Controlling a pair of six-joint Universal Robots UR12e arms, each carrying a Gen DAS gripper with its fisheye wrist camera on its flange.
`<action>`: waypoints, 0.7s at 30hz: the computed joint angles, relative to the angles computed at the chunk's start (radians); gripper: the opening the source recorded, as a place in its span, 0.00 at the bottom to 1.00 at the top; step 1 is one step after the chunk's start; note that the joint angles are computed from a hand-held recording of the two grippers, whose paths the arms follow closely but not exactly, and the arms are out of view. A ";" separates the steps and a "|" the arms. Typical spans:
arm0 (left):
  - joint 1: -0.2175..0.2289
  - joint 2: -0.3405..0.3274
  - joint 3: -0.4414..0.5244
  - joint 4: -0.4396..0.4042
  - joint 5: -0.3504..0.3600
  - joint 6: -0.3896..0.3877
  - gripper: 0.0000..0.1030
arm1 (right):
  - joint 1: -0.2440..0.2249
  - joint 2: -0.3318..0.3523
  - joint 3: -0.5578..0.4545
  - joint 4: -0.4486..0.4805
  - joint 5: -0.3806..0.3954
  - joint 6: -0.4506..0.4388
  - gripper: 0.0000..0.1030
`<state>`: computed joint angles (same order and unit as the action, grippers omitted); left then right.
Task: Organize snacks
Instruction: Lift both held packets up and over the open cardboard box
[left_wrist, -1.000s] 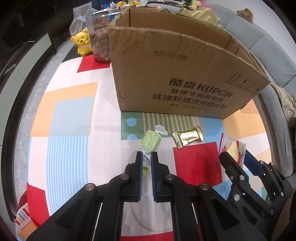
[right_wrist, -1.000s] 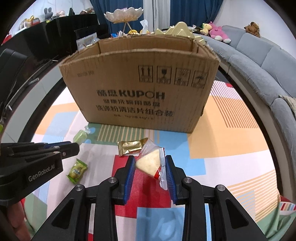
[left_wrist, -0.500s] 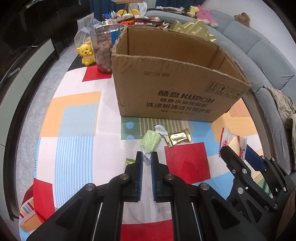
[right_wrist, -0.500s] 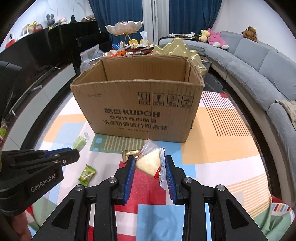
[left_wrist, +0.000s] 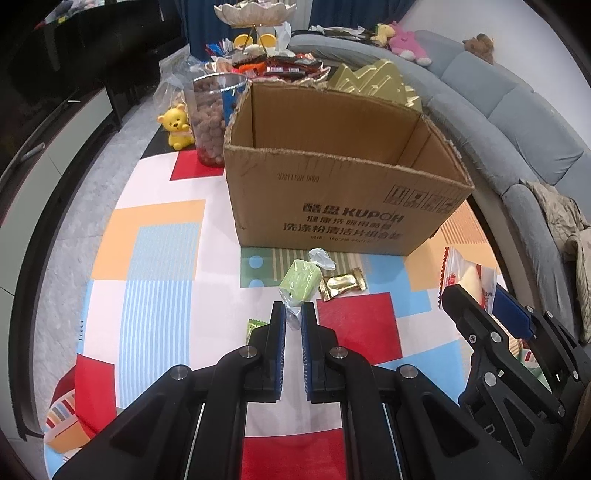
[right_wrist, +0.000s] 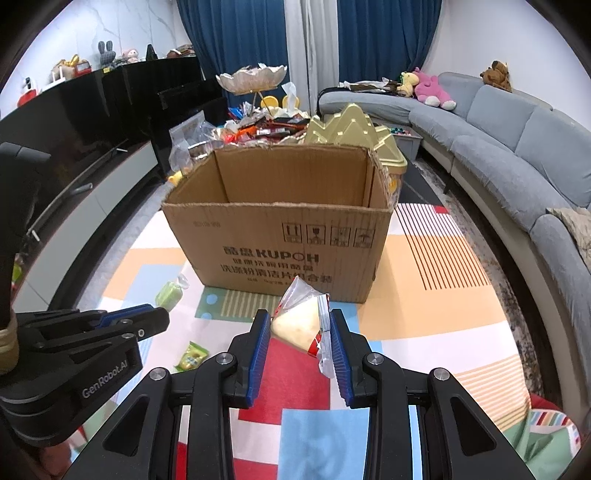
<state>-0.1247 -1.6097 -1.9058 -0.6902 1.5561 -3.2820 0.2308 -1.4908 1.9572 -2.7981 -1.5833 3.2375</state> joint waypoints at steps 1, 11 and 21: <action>-0.001 0.002 0.001 0.002 0.000 -0.002 0.10 | 0.000 -0.002 -0.001 0.000 0.001 -0.001 0.33; -0.004 0.008 0.016 0.015 -0.001 -0.011 0.10 | -0.004 -0.014 -0.014 -0.011 0.009 -0.016 0.33; -0.005 0.001 0.048 0.030 -0.004 -0.010 0.10 | -0.013 -0.013 -0.037 -0.026 0.012 -0.025 0.33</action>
<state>-0.1295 -1.6086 -1.8579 -0.6600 1.5518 -3.2918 0.2173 -1.5039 1.9198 -2.8243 -1.5715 3.2127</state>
